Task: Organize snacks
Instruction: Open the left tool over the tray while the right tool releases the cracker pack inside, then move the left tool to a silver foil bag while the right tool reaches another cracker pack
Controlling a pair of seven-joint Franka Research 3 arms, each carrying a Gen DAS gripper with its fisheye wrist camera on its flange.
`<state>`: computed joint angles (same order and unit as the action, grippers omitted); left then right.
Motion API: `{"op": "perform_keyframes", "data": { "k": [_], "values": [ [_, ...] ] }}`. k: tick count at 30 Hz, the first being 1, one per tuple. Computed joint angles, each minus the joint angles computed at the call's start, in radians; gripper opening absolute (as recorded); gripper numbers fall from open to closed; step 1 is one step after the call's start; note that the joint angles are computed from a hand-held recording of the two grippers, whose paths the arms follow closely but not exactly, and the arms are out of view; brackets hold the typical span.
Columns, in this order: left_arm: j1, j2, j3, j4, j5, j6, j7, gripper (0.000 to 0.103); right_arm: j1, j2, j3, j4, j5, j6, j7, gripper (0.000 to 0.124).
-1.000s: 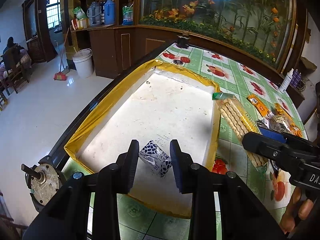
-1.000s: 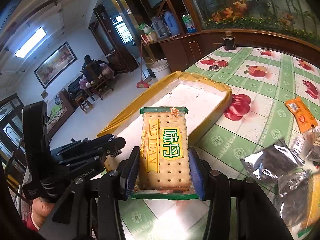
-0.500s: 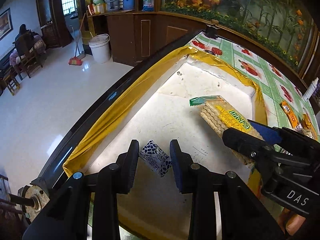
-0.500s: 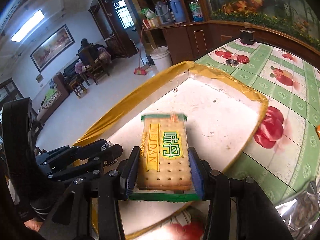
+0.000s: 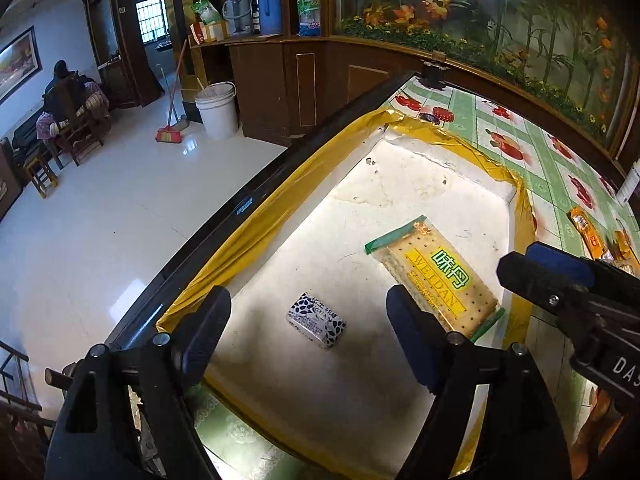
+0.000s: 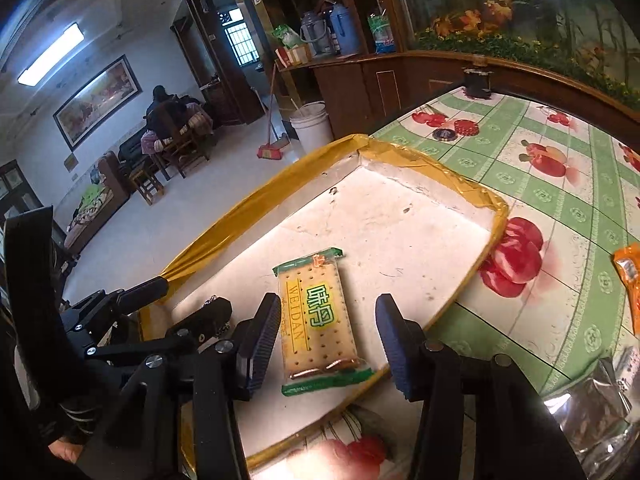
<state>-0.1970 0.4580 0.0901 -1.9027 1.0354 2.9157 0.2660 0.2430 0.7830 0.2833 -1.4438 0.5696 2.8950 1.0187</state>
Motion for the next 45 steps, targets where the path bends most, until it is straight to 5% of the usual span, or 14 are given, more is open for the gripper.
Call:
{"op": "perform_keyframes", "data": {
  "k": [10, 17, 22, 26, 33, 37, 45],
  "values": [
    [-0.035, -0.035, -0.013, -0.014, 0.042, 0.001, -0.020, 0.081, -0.185, -0.177, 0.157, -0.296, 0.192, 0.165, -0.174, 0.063],
    [-0.036, -0.044, -0.053, -0.017, 0.024, -0.002, 0.013, 0.081, -0.468, -0.263, 0.406, -0.514, 0.410, 0.340, -0.375, 0.071],
    [-0.041, -0.033, -0.091, -0.007, -0.037, 0.002, 0.096, 0.081, -0.708, -0.262, 0.592, -0.643, 0.421, 0.461, -0.358, 0.072],
    [-0.064, -0.012, -0.115, 0.012, -0.097, 0.010, 0.183, 0.081, -0.826, -0.272, 0.663, -0.713, 0.387, 0.500, -0.301, 0.072],
    [-0.119, 0.027, -0.133, 0.057, -0.177, 0.003, 0.333, 0.080, -0.877, -0.283, 0.676, -0.764, 0.301, 0.530, -0.215, 0.072],
    [-0.144, 0.061, -0.126, 0.106, -0.205, -0.024, 0.399, 0.080, -0.841, -0.287, 0.619, -0.762, 0.262, 0.515, -0.175, 0.072],
    [-0.119, 0.146, -0.180, 0.201, -0.324, -0.043, 0.612, 0.080, -0.826, -0.284, 0.578, -0.775, 0.168, 0.507, -0.080, 0.072]
  ]
}}
